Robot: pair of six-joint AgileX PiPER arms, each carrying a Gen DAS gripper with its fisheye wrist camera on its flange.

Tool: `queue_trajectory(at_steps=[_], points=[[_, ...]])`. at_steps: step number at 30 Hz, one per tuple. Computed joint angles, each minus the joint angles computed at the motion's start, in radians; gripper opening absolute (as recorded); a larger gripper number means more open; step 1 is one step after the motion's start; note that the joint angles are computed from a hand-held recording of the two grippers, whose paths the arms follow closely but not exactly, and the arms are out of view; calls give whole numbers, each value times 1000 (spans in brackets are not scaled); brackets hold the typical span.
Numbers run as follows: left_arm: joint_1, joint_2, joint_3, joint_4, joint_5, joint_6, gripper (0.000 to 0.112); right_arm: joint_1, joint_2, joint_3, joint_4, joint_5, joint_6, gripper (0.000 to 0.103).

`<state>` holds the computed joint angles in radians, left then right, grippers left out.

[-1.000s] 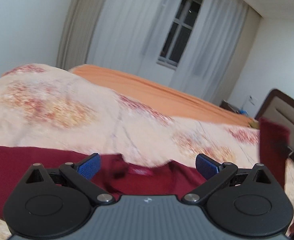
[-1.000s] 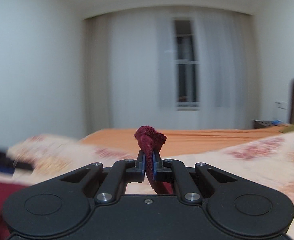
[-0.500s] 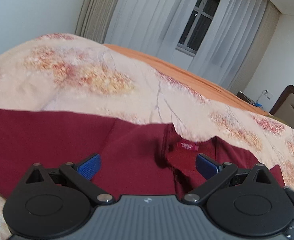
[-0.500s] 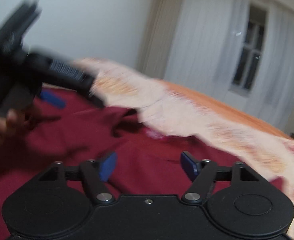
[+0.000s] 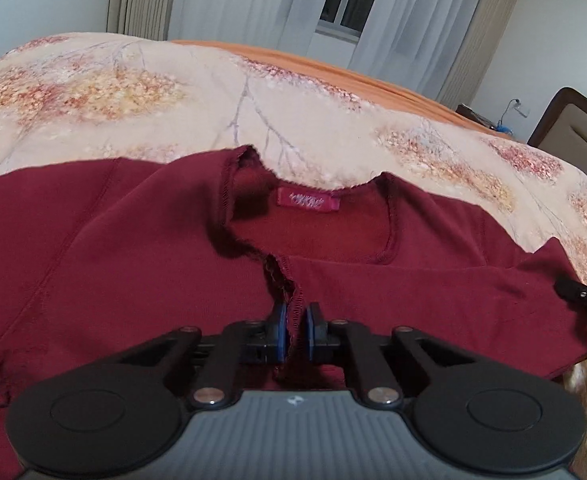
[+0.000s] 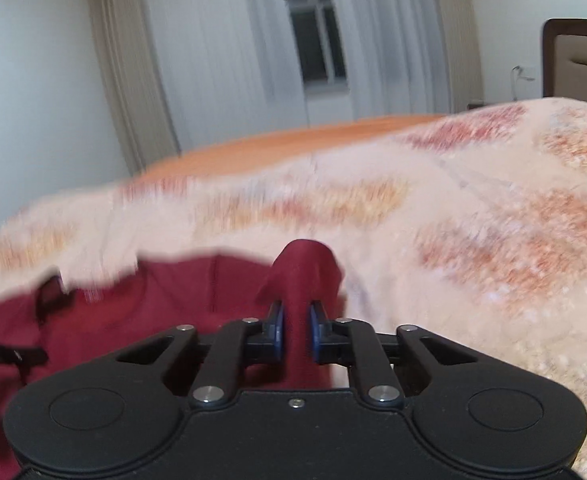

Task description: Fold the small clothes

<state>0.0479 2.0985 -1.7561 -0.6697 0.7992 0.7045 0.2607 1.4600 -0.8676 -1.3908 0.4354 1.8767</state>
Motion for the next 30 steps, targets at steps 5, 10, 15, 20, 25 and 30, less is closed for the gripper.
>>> queue_trajectory(at_steps=[5, 10, 15, 20, 25, 30], points=[[-50, -121, 188, -202, -192, 261, 8, -51, -26, 36, -68, 24, 88, 15], [-145, -90, 209, -43, -317, 217, 9, -92, 46, 77, -87, 54, 78, 31], [-116, -44, 167, -59, -258, 172, 26, 40, -19, 156, -214, 209, 180, 74], [-90, -28, 132, -56, -221, 96, 59, 159, 84, 83, -48, 346, -94, 78], [-32, -133, 194, -17, -200, 67, 102, 224, 46, 109, -114, 410, 0, 103], [198, -221, 262, -176, -106, 279, 103, 343, 4, 38, -122, 384, -36, 102]])
